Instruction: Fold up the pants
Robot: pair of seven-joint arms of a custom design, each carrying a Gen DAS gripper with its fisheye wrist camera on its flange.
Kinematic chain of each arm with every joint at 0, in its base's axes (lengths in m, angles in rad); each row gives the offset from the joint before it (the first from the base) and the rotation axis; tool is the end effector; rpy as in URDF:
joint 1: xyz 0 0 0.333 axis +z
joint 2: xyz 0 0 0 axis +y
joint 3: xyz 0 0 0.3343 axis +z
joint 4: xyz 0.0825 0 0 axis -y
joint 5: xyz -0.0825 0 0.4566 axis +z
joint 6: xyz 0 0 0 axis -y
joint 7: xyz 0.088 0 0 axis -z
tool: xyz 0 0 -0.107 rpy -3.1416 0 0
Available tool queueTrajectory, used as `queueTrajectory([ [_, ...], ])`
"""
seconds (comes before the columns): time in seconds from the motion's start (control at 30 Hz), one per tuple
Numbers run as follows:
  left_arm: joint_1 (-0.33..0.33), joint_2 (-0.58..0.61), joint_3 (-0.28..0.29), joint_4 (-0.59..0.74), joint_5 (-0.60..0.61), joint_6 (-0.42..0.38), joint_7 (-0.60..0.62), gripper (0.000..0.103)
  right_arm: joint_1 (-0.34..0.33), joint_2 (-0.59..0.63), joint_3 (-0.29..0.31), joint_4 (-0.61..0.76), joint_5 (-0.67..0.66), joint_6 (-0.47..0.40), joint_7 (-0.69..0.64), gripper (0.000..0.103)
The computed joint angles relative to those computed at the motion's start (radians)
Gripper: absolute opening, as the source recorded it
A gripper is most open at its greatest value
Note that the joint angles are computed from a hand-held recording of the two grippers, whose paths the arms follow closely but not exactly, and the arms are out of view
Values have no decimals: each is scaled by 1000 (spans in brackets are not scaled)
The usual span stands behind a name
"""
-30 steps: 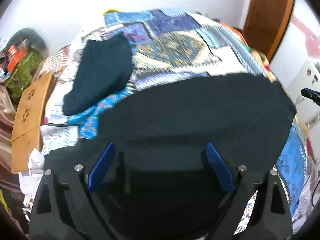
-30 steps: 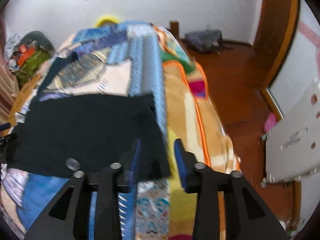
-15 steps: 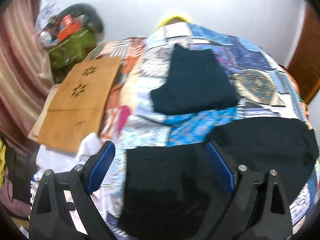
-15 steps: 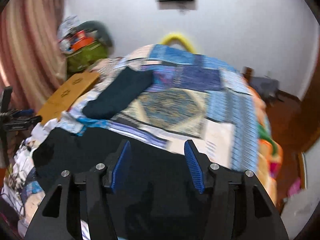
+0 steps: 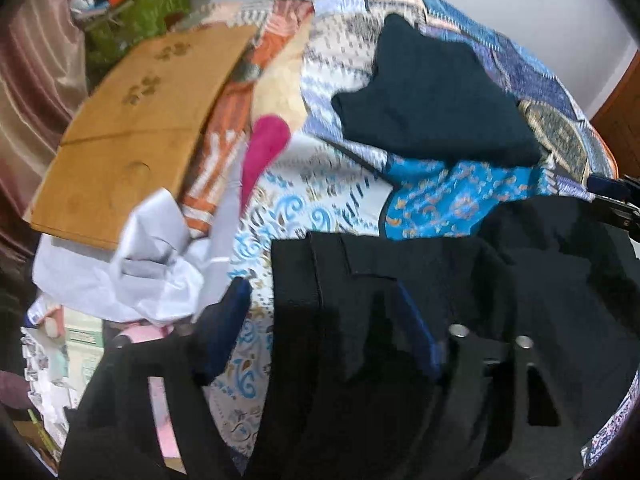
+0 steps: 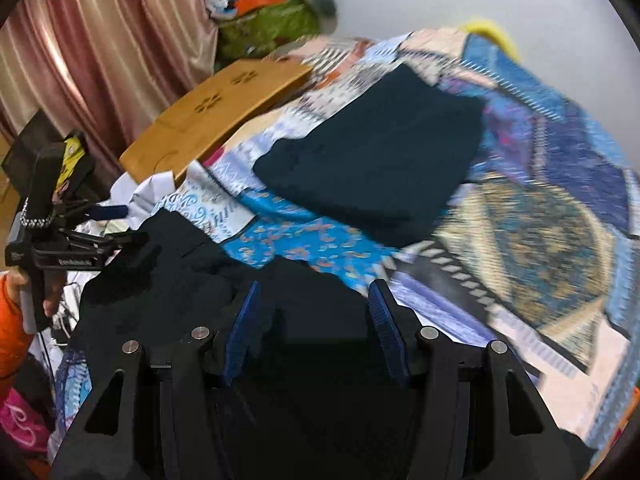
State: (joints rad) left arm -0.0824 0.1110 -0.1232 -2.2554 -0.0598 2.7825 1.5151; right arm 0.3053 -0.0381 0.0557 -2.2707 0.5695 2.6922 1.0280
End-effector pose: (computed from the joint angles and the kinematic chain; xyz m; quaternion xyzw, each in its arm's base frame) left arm 0.6087 -0.1238 0.3258 -0.6581 0.7236 -0.1777 0.1079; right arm 0.5711 0.1968 0.3937 -0.8117 0.5123 -0.0558 0.2749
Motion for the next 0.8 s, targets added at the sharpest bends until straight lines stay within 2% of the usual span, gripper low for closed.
queueTrajectory([
  [0.13,31,49,-30,37,-160,-51,129,58,-12,105,16,104,-66,-79,46,52],
  [0.17,32,48,-33,31,-183,-36,145,56,-18,134,22,134,-84,-110,61,52],
  [0.23,44,42,-50,17,-269,-21,216,45,-34,177,35,185,-101,-172,78,52],
  [0.3,39,31,-50,-2,-299,-1,241,43,-45,212,45,226,-131,-217,105,49],
  [0.37,29,20,-45,-19,-298,19,245,38,-55,240,53,265,-160,-278,129,24],
  [0.43,20,6,-41,-35,-288,34,243,35,-67,257,65,289,-157,-327,125,15],
  [0.47,16,-2,-39,-46,-283,43,241,34,-65,254,69,285,-170,-320,124,11],
  [0.57,-3,-25,-23,-77,-205,86,190,28,-53,216,77,231,-196,-228,127,6],
  [0.67,-24,-50,13,-110,9,129,28,23,-42,169,82,170,-198,-102,118,4],
  [0.7,-31,-59,30,-118,121,141,-56,22,-39,153,84,151,-192,-58,112,4],
  [0.8,-24,-60,51,-112,339,136,-226,16,-31,128,79,122,-193,44,113,3],
])
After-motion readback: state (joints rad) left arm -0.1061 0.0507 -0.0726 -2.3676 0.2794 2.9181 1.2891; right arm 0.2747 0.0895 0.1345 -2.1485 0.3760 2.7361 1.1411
